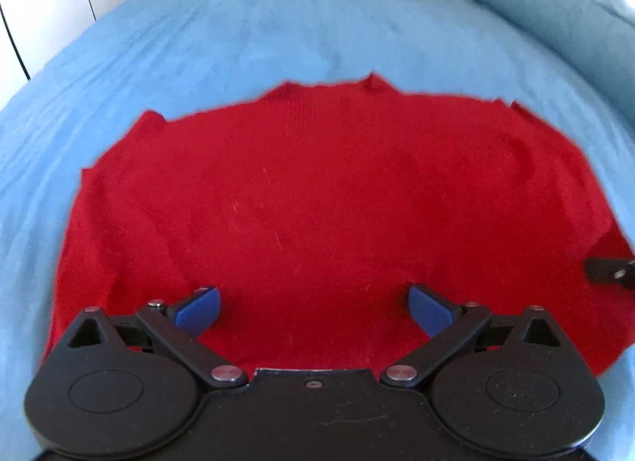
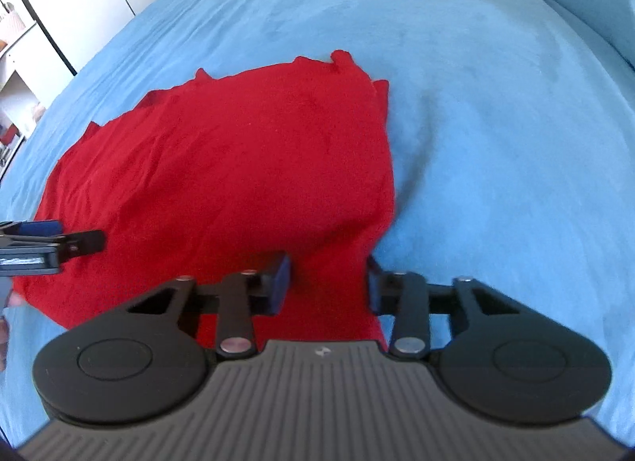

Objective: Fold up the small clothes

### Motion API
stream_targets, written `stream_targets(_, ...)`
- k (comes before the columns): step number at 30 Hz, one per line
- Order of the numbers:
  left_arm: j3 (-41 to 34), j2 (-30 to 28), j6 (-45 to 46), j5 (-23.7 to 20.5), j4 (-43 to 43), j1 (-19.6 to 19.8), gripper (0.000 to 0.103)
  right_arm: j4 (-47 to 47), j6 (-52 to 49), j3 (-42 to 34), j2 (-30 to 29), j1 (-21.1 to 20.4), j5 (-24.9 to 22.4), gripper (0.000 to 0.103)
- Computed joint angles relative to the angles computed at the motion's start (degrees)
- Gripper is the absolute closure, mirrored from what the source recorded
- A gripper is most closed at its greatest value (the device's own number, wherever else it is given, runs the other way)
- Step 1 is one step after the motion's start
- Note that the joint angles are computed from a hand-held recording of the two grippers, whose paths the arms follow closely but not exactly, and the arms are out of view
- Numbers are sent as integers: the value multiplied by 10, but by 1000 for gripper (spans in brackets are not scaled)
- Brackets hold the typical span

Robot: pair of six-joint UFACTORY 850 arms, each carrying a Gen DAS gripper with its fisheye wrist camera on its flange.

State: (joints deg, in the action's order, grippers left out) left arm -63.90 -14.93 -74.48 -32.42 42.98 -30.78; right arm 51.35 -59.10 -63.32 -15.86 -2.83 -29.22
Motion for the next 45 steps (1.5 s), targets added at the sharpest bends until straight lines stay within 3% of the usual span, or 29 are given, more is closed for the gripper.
stream_targets(1, -3, -5, 10, 2, -13, 4, 0, -8, 12, -4, -2, 1, -5, 70)
stream_targets(2, -6, -8, 16, 3, -22, 7, 0, -18, 29, -10, -3, 0, -12, 73)
stream_targets(8, -21, -4, 124, 7, -118, 30, 0, -77, 163, -58, 18, 14, -58, 77)
stream_targets(11, 1, 30, 135, -6, -112, 36, 0, -59, 180, -94, 30, 39, -84, 78)
stream_targets(18, 129, 175, 137, 2, -85, 69, 0, -4, 126, -177, -1, 175, -128, 79)
stream_targets(23, 218, 255, 119, 0, -67, 80, 1, -68, 151, -188, -63, 290, -100, 79)
stream_targets(27, 265, 298, 96, 4, -54, 73, 1, -116, 192, -162, -86, 338, -49, 79)
stream_targets(30, 279, 315, 96, 19, -56, 69, 1, -97, 169, -158, -81, 340, -43, 60)
stream_targets(31, 279, 317, 95, 21, -55, 67, 1, -85, 159, -164, -81, 336, -63, 42)
stream_targets(32, 278, 319, 95, 24, -55, 67, 1, -63, 134, -158, -74, 329, -76, 29)
stream_targets(33, 276, 322, 95, 30, -57, 67, 1, -44, 116, -153, -63, 326, -76, 25)
stream_targets(37, 258, 321, 94, 58, -75, 70, 1, 7, 55, -115, 2, 293, -49, 15)
stream_targets(40, 243, 304, 105, 78, -102, 79, 4, 17, 52, -64, 57, 259, 8, 5)
stream_targets(45, 229, 269, 75, 95, -144, 103, 23, -70, 117, 19, 108, 222, 42, 5)
